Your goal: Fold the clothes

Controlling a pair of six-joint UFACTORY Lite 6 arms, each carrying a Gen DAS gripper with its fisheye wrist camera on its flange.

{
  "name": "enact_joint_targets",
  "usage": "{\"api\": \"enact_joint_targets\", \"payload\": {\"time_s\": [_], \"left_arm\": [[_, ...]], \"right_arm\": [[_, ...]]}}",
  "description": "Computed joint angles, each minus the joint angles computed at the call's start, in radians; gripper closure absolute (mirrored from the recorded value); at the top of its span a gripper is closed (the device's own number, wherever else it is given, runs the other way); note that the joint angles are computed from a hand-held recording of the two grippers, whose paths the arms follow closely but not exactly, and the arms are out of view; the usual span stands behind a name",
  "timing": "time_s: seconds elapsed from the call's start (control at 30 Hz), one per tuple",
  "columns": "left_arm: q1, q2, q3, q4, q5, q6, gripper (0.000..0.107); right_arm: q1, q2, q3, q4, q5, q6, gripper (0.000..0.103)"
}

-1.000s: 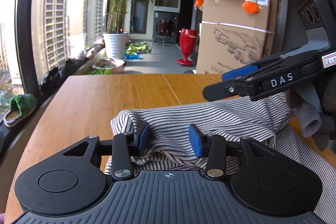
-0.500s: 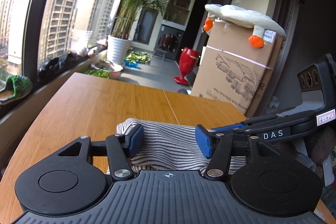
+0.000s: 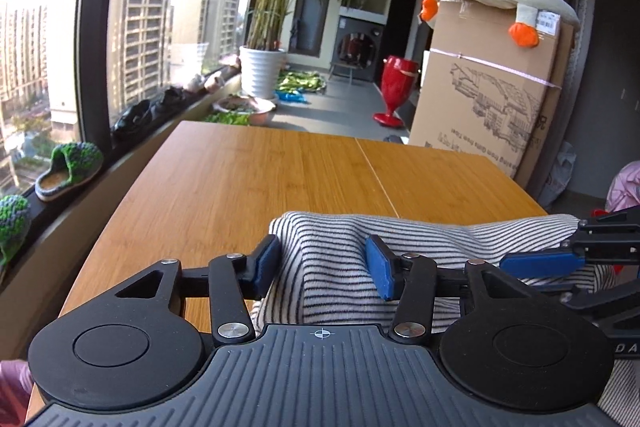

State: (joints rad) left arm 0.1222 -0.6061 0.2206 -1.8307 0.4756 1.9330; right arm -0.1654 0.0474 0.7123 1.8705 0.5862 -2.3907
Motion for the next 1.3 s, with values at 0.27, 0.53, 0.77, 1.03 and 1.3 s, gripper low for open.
{"api": "enact_joint_targets", "payload": {"time_s": [0.27,0.53,0.77,1.03,1.3], "left_arm": [[0.078,0.119,0.066,0.096,0.103,-0.063,0.050],[0.195,0.213,0.209,0.227,0.214,-0.243,0.023],[0.042,0.401,0.286,0.132,0.127,-0.169,0.037],[-0.096,0.393,0.303,-0.157,-0.010,0.119,0.041],[-0.055,0.240,0.246,0.030,-0.021,0.011,0.039]], "right_arm": [[-0.457,-0.114,-0.068,-0.299,0.149,0.417,0.054],[-0.540,-0.072,-0.111,-0.326,0.225,0.399,0.041],[-0.435,0.029,-0.053,-0.188,0.146,0.344,0.044],[-0.408,-0.080,-0.031,-0.193,0.079,0.285,0.044],[-0.153,0.079,0.309,-0.601,0.165,0.616,0.023]]}}
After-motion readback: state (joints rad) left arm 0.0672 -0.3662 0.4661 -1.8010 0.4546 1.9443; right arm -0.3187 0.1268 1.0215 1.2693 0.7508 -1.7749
